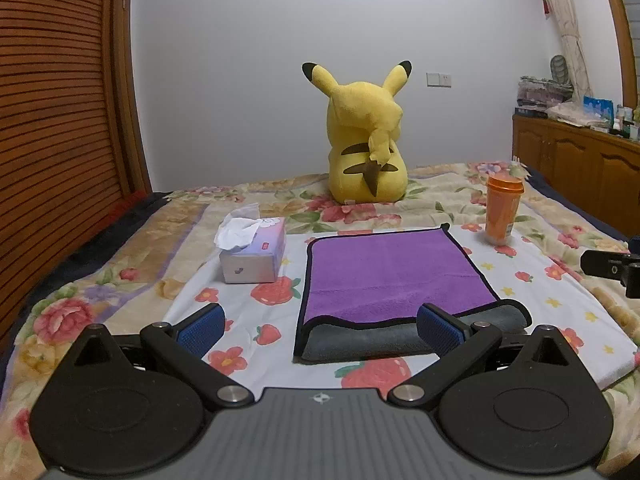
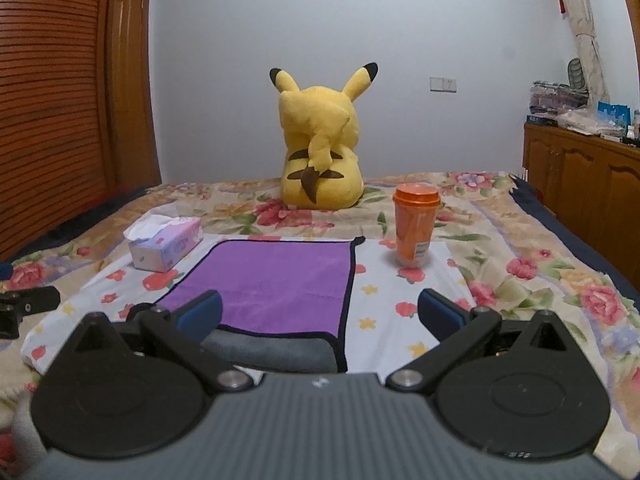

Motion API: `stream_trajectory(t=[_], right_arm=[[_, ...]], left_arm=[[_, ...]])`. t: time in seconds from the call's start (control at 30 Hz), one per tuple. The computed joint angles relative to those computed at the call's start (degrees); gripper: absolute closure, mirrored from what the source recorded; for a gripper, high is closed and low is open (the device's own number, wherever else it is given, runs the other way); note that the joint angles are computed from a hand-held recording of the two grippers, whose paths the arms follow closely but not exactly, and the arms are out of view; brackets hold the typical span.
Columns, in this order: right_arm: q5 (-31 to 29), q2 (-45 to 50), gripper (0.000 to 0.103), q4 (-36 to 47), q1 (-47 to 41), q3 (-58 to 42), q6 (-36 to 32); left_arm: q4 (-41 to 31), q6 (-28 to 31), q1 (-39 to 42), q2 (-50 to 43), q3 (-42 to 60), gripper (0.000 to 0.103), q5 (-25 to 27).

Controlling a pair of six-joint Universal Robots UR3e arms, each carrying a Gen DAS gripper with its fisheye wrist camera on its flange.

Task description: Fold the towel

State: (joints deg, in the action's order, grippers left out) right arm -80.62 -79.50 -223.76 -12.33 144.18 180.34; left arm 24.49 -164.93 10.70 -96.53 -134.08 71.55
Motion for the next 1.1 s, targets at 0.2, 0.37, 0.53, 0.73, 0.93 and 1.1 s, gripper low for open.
stream_trajectory(t=[0.2,0.37,0.53,0.73,0.93,1.1], right_arm=[[-0.6,1.3,0.000,3.5,1.0,-3.1,0.1],[-0.5,2.3,0.000,5.2,1.3,-4.8,0.1],[-1.0,4.1,0.000,6.9,2.2,-7.4,-1.2],[-1.1,5.6,0.000,9.6,2.3,-10.0,-1.6],[-0.5,7.1,0.000,12.0,2.4,-12.5,-2.1],[0.1,8.3,0.000,13.4,2.5,-14.3,-2.2]], left_arm=[[-1.4,0.2,-0.6,-3.3,4.2,0.000,1.2],[-2.6,-0.1,-1.0,-5.4,7.3,0.000,1.7],[-3.8,0.7,-2.0,-8.0,10.5,0.000,2.3],[-5.4,1.8,-3.2,-11.1,14.2,0.000,2.9],[-7.2,1.9,-3.4,-13.7,17.9,0.000,3.0],[-10.6,1.8,-2.8,-16.3,21.4,0.000,2.3]])
